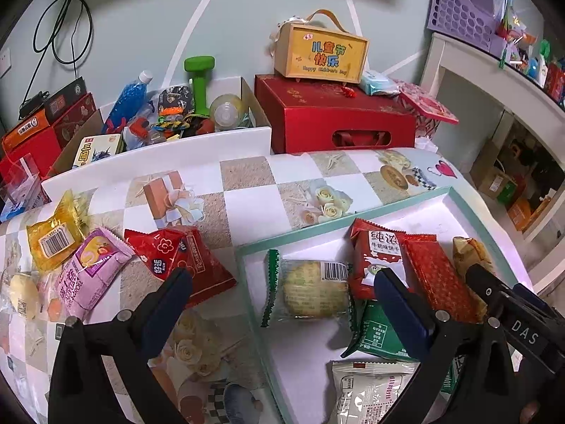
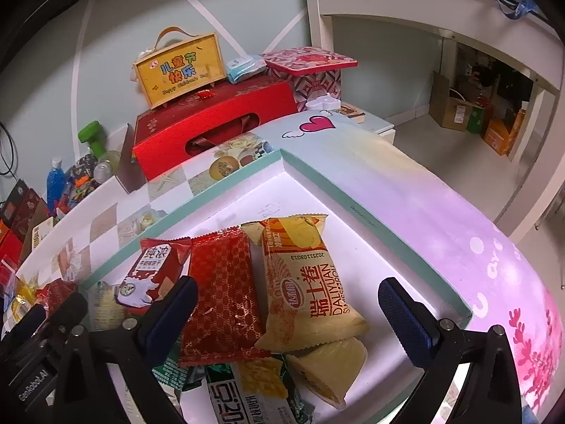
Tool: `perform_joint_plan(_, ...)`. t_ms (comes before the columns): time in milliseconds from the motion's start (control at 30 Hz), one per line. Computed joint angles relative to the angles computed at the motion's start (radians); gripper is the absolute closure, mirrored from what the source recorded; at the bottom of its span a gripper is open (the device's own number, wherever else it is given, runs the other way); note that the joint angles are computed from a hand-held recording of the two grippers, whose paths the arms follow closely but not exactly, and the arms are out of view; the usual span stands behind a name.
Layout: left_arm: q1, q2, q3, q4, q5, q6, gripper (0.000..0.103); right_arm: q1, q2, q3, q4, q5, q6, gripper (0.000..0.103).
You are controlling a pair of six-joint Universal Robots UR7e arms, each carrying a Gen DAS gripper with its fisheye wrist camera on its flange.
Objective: Organize snacks
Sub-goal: 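Open the left tool to drop the milk packet while the right tool releases the yellow packet, then move both open tools back to the snack pile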
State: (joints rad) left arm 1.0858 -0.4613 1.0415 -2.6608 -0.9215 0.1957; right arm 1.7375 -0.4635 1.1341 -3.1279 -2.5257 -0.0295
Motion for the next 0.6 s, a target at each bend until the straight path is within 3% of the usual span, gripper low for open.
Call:
perform_joint_plan(233,0.004,-0.027,0.022,-0.081,-0.047,0.049,0.000,0.018,0.020,-0.026,-0.030,0.014,-0.029,0.000)
perform_joint_plan(367,0.013,-0.055,0.034,-0.062,-0.077,0.068,0.001,0.030,0.045,-0.061,-0.020,0.019,-0.049,0.000)
perform_joint_plan(600,0.038,-0.116,0.073,-0.061,-0.026,0.103,0.000,0.053,0.080,-0.107,-0.013,0.065,-0.091,0.000)
